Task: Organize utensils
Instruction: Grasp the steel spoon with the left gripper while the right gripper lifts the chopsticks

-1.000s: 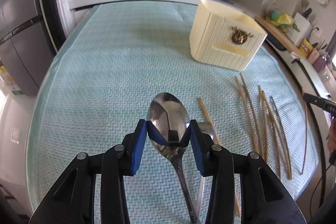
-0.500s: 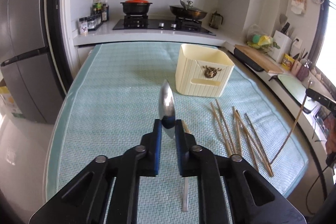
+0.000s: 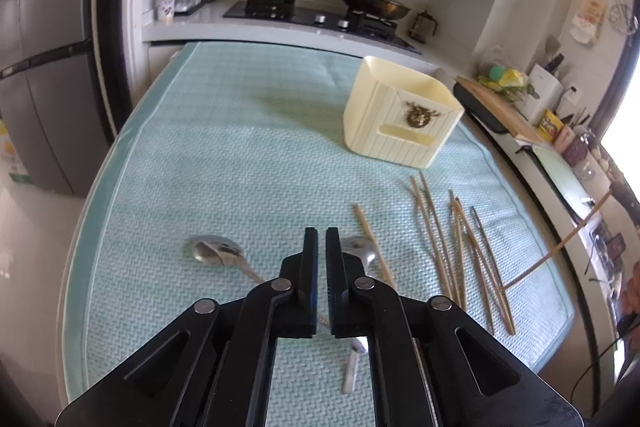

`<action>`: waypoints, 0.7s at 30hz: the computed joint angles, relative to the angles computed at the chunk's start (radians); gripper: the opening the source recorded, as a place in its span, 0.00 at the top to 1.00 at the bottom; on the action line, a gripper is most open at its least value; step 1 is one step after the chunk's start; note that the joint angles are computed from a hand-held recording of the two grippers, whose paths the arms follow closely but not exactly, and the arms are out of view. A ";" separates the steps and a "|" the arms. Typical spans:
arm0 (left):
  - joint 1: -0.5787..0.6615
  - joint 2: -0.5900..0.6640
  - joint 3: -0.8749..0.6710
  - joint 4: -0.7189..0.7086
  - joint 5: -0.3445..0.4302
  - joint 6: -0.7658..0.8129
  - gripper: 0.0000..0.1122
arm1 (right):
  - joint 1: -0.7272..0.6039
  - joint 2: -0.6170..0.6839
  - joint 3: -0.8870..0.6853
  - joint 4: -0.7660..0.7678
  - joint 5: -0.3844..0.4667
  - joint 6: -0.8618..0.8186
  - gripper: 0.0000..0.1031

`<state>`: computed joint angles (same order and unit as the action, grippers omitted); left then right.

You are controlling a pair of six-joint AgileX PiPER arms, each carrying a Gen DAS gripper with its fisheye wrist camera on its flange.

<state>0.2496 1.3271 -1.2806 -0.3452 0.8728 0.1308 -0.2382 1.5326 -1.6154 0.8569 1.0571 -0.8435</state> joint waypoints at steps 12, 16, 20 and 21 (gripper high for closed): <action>0.246 0.221 0.003 -0.132 0.051 0.039 0.43 | -0.005 -0.021 0.017 0.026 0.002 -0.019 0.94; 0.274 0.263 0.024 -0.187 0.062 0.061 0.43 | -0.002 -0.023 0.017 0.020 0.005 -0.019 0.94; 0.333 0.282 0.078 -0.396 0.098 0.164 0.43 | -0.001 -0.023 0.017 0.019 0.005 -0.014 0.94; 0.342 0.287 0.087 -0.439 0.098 0.178 0.43 | -0.001 -0.023 0.015 0.019 0.006 -0.014 0.94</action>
